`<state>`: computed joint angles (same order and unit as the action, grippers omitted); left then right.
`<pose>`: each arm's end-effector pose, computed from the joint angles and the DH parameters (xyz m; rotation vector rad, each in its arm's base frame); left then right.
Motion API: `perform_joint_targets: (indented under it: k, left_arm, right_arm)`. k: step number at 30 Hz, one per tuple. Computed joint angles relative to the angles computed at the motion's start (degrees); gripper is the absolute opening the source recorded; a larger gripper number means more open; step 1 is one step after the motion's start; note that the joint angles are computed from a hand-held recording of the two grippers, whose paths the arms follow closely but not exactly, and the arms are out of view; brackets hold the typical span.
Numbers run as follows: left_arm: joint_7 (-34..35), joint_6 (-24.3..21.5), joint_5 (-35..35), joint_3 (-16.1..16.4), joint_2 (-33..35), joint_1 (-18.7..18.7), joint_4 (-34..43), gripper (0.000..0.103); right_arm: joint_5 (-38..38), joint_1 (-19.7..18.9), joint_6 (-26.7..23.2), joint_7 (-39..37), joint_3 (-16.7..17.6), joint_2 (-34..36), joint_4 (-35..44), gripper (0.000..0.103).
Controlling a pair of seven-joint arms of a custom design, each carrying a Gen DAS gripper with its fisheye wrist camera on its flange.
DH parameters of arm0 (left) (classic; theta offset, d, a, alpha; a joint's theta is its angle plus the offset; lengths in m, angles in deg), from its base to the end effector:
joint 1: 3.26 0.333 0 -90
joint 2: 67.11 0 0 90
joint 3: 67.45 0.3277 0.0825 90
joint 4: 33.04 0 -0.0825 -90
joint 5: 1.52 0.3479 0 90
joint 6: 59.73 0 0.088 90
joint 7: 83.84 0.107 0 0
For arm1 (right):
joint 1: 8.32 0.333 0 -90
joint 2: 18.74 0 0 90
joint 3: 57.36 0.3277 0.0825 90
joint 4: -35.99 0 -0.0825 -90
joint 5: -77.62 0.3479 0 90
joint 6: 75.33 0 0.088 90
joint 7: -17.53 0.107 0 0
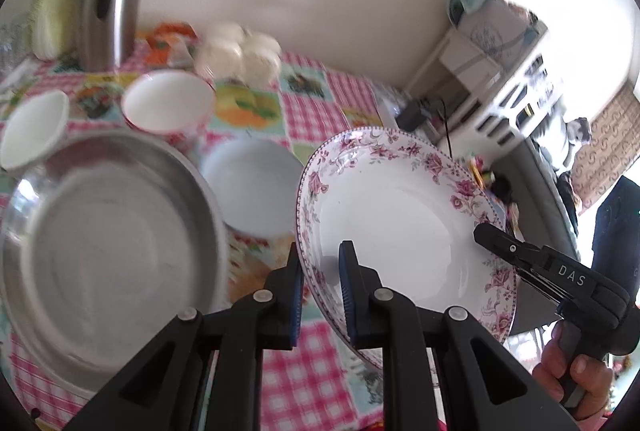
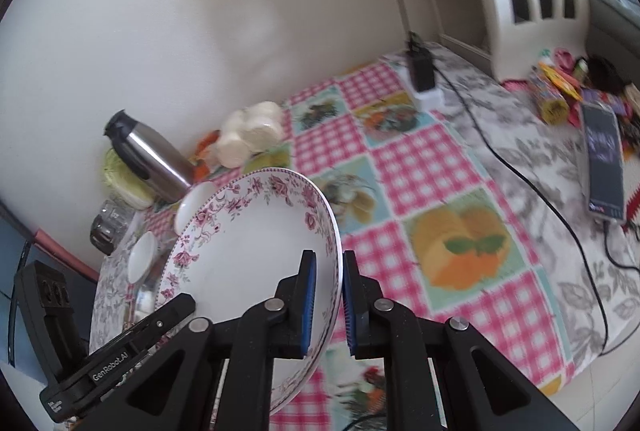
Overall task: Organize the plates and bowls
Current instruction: 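Lift the pink-floral plate with the right gripper, then lower the pink-floral plate into the steel basin with the right gripper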
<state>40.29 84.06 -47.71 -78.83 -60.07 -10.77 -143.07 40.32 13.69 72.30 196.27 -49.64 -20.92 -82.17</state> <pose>0.5660 -0.1824 0.5064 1.6328 -2.3672 1.1596 0.4707 0.2818 0.5371 -1.1877 2.1691 -0.4491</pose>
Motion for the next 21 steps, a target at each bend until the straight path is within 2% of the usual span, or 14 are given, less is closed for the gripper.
perform_joint_targets:
  k: [6,11,18,21]
  left_arm:
    - [-0.5,4.9,0.4,1.2,-0.2,1.3,0.2,0.017]
    - [-2.9,4.8,0.7,2.4,1.4,3.5,1.8,0.017]
    - [-6.8,4.3,1.6,3.3,3.0,6.2,3.3,0.017]
    - [-8.3,3.5,2.1,3.7,3.8,7.2,3.9,0.017]
  right_arm:
    - [2.2,1.7,-2.0,-5.0,0.2,7.8,10.5,0.014]
    - [4.6,3.2,-0.6,-8.0,-0.3,13.8,17.1,0.014]
    - [8.8,5.7,-2.7,-13.4,-0.8,22.3,27.8,0.014]
    - [10.5,6.3,-2.1,-14.7,-1.0,24.8,30.7,0.014]
